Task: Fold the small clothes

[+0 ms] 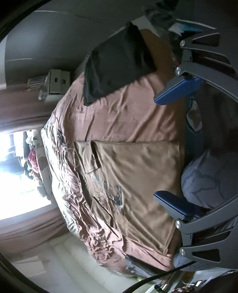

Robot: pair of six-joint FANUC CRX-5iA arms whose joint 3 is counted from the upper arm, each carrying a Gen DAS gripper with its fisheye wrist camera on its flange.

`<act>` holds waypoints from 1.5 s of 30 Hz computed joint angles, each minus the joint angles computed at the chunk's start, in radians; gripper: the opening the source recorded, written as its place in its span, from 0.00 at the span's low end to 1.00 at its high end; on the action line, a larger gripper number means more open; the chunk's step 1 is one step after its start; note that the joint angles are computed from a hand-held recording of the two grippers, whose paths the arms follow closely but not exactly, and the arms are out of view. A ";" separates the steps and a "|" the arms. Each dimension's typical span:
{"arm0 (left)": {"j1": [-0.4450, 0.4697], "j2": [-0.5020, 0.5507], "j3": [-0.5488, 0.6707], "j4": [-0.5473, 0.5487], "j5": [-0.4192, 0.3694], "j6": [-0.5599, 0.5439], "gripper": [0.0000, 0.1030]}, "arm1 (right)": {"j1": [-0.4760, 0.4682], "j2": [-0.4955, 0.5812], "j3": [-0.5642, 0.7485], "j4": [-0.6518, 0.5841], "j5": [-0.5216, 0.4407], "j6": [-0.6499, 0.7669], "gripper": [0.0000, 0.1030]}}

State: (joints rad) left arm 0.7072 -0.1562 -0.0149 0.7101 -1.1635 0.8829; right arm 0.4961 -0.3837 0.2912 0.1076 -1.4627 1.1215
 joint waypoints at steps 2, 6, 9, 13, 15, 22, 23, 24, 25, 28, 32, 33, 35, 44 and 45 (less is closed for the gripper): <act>0.003 -0.003 -0.014 0.007 0.001 -0.002 0.99 | 0.001 -0.014 -0.027 -0.002 0.015 -0.019 0.92; 0.004 -0.002 -0.049 0.017 0.003 -0.008 0.99 | 0.035 -0.025 -0.066 0.022 0.029 -0.044 0.92; 0.009 0.015 -0.082 0.038 -0.005 -0.018 0.93 | 0.061 -0.033 -0.089 0.044 0.051 -0.067 0.92; 0.010 0.047 -0.113 0.058 0.006 0.024 0.87 | 0.045 -0.036 -0.110 0.020 0.080 -0.074 0.91; 0.006 0.062 -0.122 0.055 0.021 0.048 0.83 | 0.035 -0.035 -0.122 0.009 0.087 -0.078 0.91; -0.010 0.126 -0.135 0.062 0.035 0.119 0.73 | -0.005 -0.012 -0.161 -0.026 0.107 -0.129 0.91; -0.011 0.136 -0.134 0.062 0.033 0.134 0.70 | -0.009 -0.011 -0.164 -0.029 0.112 -0.142 0.91; -0.013 0.149 -0.131 0.064 0.027 0.153 0.66 | -0.006 -0.009 -0.165 -0.029 0.119 -0.155 0.91; -0.014 0.161 -0.124 0.067 0.020 0.165 0.64 | -0.003 -0.011 -0.171 -0.027 0.129 -0.168 0.91; -0.029 0.192 -0.098 0.051 0.012 0.195 0.62 | 0.003 -0.013 -0.188 -0.030 0.150 -0.186 0.91; -0.049 0.222 -0.077 0.054 -0.008 0.215 0.60 | 0.005 0.000 -0.204 -0.042 0.156 -0.174 0.91; -0.056 0.228 -0.070 0.050 -0.013 0.221 0.59 | 0.005 0.006 -0.204 -0.042 0.152 -0.174 0.91; -0.072 0.241 -0.057 0.040 -0.021 0.233 0.58 | 0.010 0.012 -0.207 -0.034 0.159 -0.185 0.91; -0.115 0.285 -0.014 0.019 -0.043 0.292 0.42 | -0.049 0.036 -0.205 -0.110 0.202 -0.158 0.82; -0.118 0.289 -0.008 0.010 -0.046 0.302 0.42 | -0.062 0.037 -0.204 -0.128 0.206 -0.154 0.82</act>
